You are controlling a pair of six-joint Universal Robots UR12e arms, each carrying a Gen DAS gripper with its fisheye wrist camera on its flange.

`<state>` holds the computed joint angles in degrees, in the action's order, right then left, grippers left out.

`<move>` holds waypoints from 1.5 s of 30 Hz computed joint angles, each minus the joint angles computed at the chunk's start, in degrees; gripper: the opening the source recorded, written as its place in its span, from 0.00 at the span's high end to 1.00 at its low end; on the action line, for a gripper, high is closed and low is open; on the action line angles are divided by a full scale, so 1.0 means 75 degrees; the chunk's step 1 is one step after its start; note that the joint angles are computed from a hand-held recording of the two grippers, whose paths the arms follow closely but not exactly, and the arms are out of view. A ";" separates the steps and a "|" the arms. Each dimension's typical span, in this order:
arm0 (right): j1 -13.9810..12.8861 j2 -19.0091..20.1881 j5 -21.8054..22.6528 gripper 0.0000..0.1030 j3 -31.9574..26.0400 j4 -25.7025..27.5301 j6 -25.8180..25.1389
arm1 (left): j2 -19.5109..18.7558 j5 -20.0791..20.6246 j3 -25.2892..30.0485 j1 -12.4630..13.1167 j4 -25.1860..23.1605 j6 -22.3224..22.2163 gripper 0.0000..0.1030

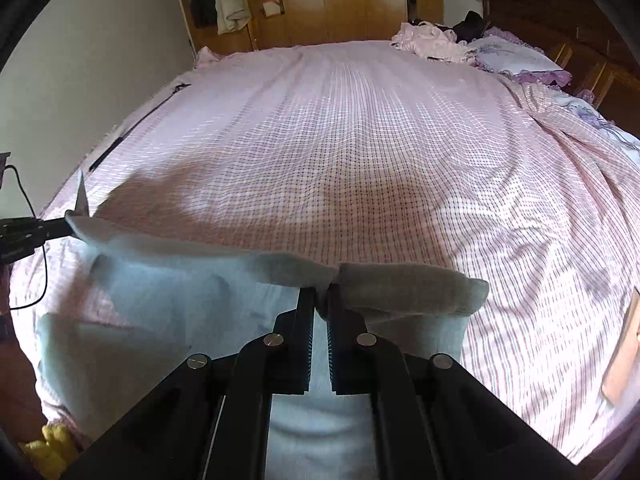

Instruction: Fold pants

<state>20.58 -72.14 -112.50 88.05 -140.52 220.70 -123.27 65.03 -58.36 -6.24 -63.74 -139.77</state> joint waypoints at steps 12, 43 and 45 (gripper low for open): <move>0.0595 -0.0335 -0.0294 1.00 0.0441 0.0099 0.0652 | 0.1302 -0.0586 -0.1773 0.0480 0.0001 0.0405 0.97; 0.0840 -0.0634 0.0529 0.70 0.1367 0.0811 0.3067 | 0.1703 0.0287 -0.3113 0.0648 -0.0190 -0.0851 0.64; 0.0853 -0.0723 0.0401 0.64 0.1459 0.0550 0.3393 | 0.1730 -0.0024 -0.3065 0.0708 -0.0271 -0.0889 0.58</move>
<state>26.98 -77.56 -109.49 98.99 -136.40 246.15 -110.29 64.85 -81.35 -0.93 -65.77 -146.44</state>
